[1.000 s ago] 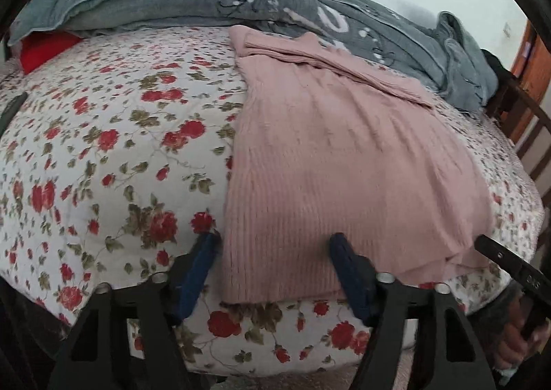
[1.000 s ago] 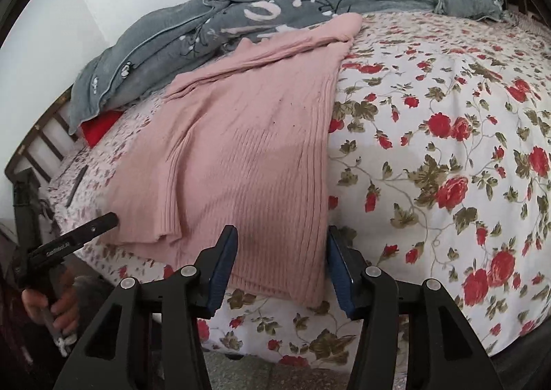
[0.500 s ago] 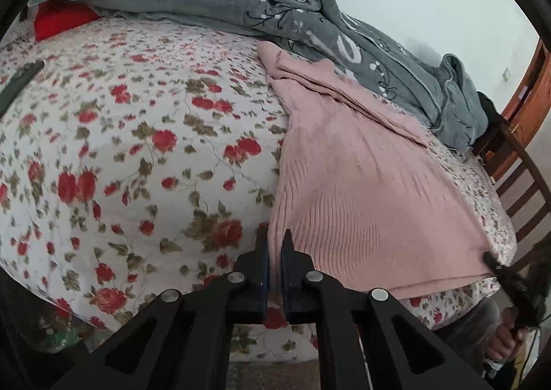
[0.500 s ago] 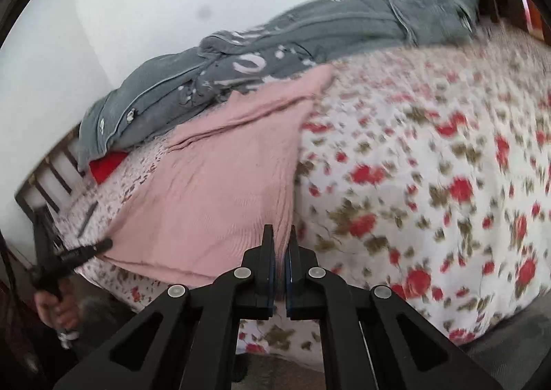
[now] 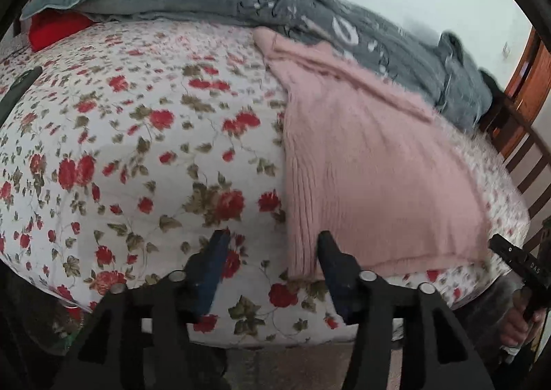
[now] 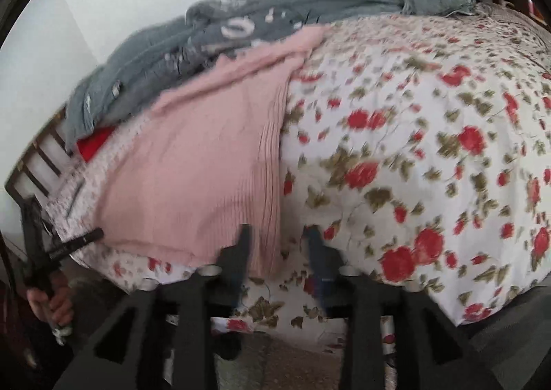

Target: Fold small clothes

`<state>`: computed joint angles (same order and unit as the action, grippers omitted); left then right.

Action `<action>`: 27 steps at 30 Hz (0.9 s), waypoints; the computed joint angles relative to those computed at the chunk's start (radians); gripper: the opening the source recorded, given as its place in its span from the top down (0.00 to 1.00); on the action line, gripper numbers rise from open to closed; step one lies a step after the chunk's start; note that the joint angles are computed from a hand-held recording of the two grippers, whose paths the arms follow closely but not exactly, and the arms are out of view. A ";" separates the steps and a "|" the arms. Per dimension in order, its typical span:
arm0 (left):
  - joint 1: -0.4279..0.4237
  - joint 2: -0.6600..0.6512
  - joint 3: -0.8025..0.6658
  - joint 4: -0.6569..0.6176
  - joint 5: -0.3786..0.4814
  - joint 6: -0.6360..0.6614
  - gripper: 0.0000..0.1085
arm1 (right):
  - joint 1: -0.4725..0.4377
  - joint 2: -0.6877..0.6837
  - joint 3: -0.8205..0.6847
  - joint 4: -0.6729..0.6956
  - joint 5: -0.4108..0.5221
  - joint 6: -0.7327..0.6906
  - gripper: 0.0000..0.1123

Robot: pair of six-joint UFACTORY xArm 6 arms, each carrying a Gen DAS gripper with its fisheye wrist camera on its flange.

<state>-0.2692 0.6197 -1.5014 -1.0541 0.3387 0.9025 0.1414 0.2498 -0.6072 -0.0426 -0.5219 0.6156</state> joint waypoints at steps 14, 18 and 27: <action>-0.036 0.062 -0.069 -0.030 -0.052 0.038 0.51 | 0.081 0.072 -0.111 0.212 0.094 -0.217 0.62; -0.044 0.060 -0.060 -0.104 -0.080 0.107 0.51 | 0.122 0.108 -0.128 0.362 0.064 -0.349 0.73; -0.062 0.064 -0.049 -0.014 -0.120 0.036 0.50 | 0.144 0.146 -0.119 0.400 -0.027 -0.390 0.81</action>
<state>-0.3307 0.6839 -1.5504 -1.0685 0.2188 0.9388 0.2850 0.3956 -0.7260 0.3576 -0.5486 0.2257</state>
